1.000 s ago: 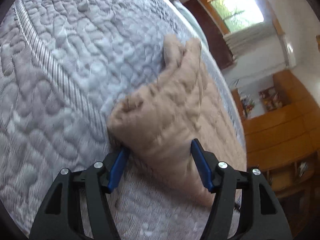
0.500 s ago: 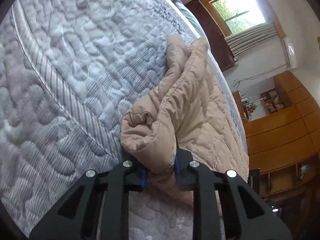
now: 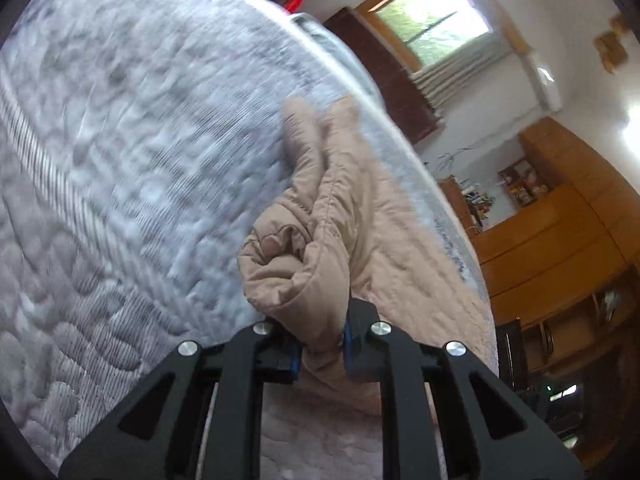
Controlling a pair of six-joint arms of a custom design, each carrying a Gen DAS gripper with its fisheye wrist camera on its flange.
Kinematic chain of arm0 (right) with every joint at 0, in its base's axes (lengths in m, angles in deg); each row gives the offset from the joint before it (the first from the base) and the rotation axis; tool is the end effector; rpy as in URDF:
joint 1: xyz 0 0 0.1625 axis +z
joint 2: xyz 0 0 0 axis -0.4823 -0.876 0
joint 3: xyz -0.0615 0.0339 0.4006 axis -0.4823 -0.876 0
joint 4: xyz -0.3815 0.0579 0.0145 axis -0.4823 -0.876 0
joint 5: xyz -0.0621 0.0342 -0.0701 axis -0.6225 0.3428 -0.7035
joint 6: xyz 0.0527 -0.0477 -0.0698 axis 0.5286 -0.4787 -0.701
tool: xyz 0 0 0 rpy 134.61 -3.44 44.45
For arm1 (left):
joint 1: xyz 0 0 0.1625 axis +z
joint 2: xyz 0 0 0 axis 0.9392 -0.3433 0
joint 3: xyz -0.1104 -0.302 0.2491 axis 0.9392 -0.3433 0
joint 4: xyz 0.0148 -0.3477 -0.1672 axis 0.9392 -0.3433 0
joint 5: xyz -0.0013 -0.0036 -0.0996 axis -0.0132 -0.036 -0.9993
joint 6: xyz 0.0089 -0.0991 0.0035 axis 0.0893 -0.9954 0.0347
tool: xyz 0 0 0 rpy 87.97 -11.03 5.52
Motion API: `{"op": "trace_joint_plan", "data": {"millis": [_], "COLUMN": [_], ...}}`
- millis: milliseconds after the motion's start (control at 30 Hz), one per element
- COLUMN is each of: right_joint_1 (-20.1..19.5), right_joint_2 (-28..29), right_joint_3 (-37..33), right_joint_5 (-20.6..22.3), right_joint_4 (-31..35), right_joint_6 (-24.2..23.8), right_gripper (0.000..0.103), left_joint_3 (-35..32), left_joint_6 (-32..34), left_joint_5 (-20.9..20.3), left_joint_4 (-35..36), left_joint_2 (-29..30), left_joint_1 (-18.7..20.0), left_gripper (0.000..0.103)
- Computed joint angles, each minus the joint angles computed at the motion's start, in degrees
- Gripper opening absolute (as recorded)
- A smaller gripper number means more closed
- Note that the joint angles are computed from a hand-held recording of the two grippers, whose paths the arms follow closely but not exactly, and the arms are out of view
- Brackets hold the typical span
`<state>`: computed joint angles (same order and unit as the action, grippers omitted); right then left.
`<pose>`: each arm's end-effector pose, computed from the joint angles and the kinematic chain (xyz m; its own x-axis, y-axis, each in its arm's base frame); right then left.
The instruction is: Fold large clothes
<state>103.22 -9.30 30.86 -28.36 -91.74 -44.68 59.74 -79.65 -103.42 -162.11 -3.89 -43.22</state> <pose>-0.0312 -0.4867 0.4074 -0.8764 -0.1051 0.4699 -0.2329 0.9467 -0.2227 -0.3163 -0.3953 0.0455 -0.9744 -0.2247 0.0114 -0.1419 0.5748 -0.8059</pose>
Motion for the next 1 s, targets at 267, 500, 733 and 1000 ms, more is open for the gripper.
{"op": "trace_joint_plan", "data": {"millis": [267, 500, 733, 1000], "right_joint_1": [-0.14, -0.33, -0.29, -0.3], "right_joint_2": [-0.04, -0.47, -0.46, -0.51], "right_joint_3": [-0.22, -0.04, -0.14, -0.31], "right_joint_5": [0.46, 0.66, 0.58, 0.81], "right_joint_4": [0.19, 0.37, 0.49, 1.0], "right_joint_6": [0.08, -0.1, -0.19, 0.0], "right_gripper": [0.032, 0.032, 0.032, 0.032], "left_joint_3": [-7.68, -17.7, -26.26, -33.75], "left_joint_6": [15.37, 29.82, 37.29, 40.99], "left_joint_5": [1.18, -3.71, -11.53, -20.8], "left_joint_4": [0.26, 1.92, 7.56, 16.46], "left_joint_2": [1.62, 5.99, 10.62, 15.37], "left_joint_1": [-2.93, -3.5, -1.87, 1.98], "left_gripper": [0.012, 0.012, 0.012, 0.012]}}
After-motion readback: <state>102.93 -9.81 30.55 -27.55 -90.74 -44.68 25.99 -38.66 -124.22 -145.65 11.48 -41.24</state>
